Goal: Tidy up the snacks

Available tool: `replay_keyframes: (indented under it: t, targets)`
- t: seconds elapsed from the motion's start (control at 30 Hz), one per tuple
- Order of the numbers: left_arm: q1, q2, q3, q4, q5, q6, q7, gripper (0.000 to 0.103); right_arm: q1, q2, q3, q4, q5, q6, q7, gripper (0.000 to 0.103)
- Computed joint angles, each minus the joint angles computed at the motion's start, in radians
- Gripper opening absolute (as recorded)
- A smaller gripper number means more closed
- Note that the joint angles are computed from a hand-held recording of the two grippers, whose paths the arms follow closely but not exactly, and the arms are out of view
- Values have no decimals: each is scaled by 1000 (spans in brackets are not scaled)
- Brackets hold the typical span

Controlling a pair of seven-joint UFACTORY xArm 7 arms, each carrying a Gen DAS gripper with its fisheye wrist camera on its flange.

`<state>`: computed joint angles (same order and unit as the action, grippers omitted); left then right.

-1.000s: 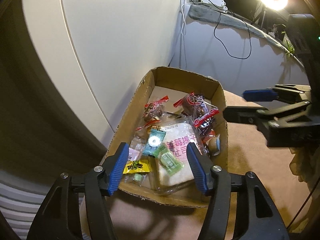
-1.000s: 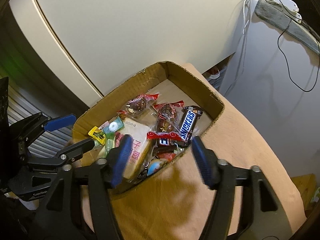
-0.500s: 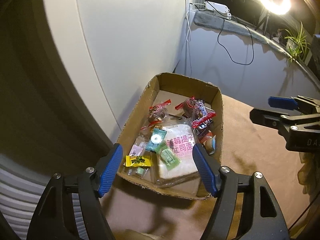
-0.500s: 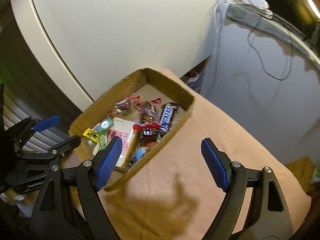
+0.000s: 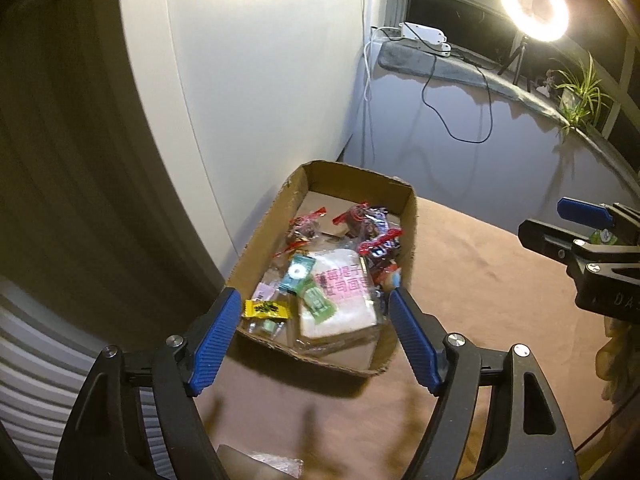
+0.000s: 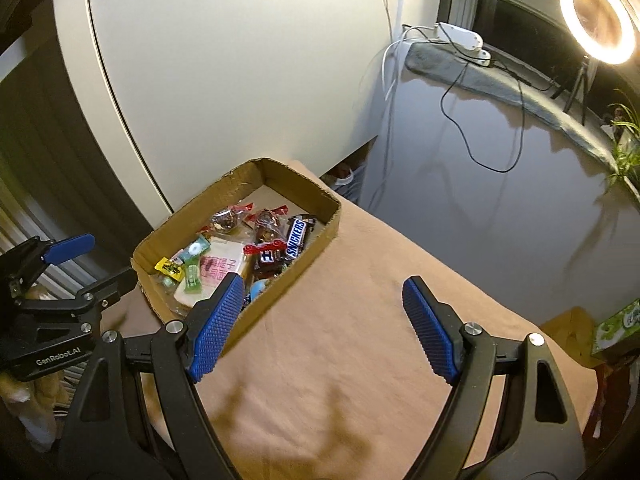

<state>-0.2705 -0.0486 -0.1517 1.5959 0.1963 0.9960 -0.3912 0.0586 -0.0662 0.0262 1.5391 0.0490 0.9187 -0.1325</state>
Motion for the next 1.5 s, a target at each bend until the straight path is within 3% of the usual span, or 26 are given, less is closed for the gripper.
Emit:
replay_keyframes:
  t: [0.47, 1.5]
  targets:
    - [-13, -25, -14, -13, 3, 6, 8, 77, -9, -79, -6, -87, 0, -22, 37, 84]
    - [-12, -23, -17, -6, 16, 13, 8, 77, -7, -91, -10, -104, 10, -23, 18, 84]
